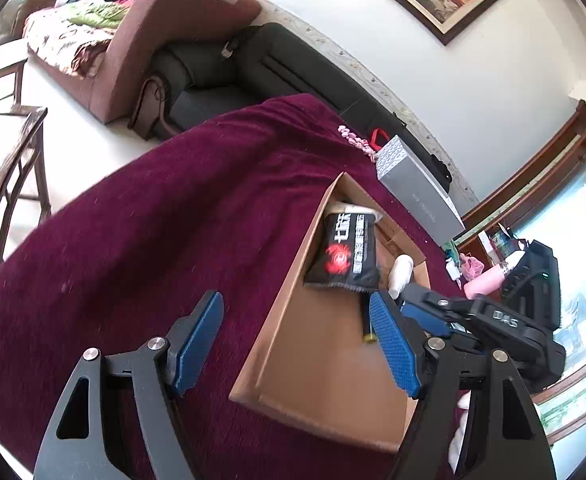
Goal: Organize objects
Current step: 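Open both grippers to drop the packet and marker into the tray, then move both open grippers back to the black markers on the bed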
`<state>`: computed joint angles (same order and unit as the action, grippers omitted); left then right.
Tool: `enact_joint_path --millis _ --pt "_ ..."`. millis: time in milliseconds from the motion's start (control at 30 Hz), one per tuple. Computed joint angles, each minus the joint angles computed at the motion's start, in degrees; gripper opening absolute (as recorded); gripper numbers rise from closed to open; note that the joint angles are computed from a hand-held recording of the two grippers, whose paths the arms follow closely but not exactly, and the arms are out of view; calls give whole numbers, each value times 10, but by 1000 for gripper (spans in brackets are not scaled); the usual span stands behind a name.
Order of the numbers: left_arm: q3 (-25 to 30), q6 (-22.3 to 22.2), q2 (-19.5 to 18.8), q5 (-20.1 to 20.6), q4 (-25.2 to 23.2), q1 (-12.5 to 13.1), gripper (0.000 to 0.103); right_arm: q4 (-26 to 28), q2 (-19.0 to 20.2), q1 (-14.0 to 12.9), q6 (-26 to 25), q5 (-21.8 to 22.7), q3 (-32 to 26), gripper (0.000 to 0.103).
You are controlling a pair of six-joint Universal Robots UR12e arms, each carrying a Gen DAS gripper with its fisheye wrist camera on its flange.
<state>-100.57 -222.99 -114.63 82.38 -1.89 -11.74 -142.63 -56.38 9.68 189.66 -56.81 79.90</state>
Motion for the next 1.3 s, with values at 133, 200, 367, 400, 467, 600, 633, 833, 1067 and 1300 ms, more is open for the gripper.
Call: enact_joint_path --millis 133,200,367,400,467,600,633,833,1067,1300 --pt "-1 11 7 0 14 -7 70 -42 -25 -6 -9 1 37 51" --pt "3 30 9 -17 24 -13 70 -70 -38 -12 -9 1 58 56" --pt "33 104 3 -87 11 -34 80 -126 -68 -33 -11 -7 107 61" --pt "47 128 -2 -107 -5 -41 80 -136 -75 -39 -8 -7 118 61" --pt "66 161 -8 -132 -31 -54 80 -158 -86 -54 3 -11 140 61" --pt "121 222 -33 -166 -108 -84 79 -204 -104 -90 37 -25 177 61" --pt "136 238 -41 -174 -126 -91 79 -218 -109 -100 46 -31 188 62" --pt "221 278 -92 -185 -216 -125 79 -264 -131 -156 97 -56 225 66" --pt "327 338 -158 -104 -305 -154 79 -228 -99 -191 116 45 198 67" --pt "330 289 -170 -111 -331 -143 79 -169 -52 -185 119 84 138 66"
